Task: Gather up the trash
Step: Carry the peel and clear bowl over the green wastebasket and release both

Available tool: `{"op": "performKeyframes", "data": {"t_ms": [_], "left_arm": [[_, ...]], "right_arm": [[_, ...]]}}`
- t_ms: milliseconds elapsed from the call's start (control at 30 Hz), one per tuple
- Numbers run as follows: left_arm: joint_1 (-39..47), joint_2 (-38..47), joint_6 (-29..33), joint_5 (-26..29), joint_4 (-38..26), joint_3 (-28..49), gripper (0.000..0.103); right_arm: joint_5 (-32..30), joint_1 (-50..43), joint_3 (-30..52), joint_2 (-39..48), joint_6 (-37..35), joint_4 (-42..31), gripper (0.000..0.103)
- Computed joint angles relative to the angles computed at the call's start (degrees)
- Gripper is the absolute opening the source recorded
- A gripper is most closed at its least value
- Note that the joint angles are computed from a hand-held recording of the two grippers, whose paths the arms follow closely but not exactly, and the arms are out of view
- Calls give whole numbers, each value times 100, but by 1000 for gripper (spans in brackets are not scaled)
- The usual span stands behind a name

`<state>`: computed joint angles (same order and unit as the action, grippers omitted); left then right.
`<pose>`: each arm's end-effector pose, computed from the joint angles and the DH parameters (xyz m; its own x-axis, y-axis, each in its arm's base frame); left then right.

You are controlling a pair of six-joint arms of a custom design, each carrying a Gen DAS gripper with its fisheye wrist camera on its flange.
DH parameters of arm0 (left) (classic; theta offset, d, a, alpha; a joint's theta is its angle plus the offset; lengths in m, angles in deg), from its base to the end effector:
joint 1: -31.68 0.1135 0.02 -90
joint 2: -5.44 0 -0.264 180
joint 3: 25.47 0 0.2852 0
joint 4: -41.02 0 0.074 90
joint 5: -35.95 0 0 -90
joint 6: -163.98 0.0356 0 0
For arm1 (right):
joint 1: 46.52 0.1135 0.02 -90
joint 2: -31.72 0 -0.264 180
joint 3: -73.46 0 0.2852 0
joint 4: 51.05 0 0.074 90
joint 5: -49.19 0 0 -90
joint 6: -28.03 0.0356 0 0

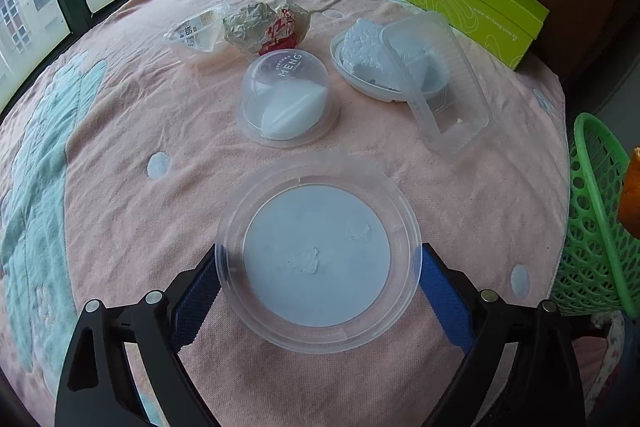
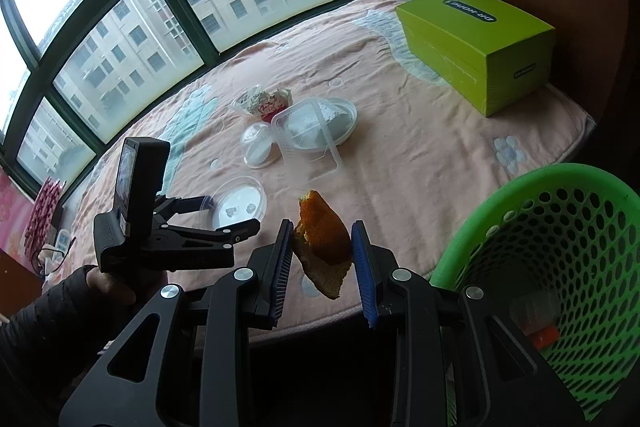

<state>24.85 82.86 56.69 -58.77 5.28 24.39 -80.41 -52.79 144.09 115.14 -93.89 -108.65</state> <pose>0.2630 -0.0286 0.1414 -0.8713 -0.1940 -0.4509 -0.1855 0.9806 -0.0634 0.3026 -0.0104 0.2171 -0.7268 -0.3300 -0.6023 -0.6042 0.7243 0.3322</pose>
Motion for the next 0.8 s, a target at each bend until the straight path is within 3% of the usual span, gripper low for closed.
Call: {"op": "performKeyframes", "data": {"t_ms": [500,800], "left_arm": [[-609,-1355,-573,16,-835,381,90],[-1659,-1122,-896,-251,-923,1247,90]], "right_arm": [[-47,-1069,23,-132,-137,-46,30],[-26,-2039,258,154,-345,-86,32]]}}
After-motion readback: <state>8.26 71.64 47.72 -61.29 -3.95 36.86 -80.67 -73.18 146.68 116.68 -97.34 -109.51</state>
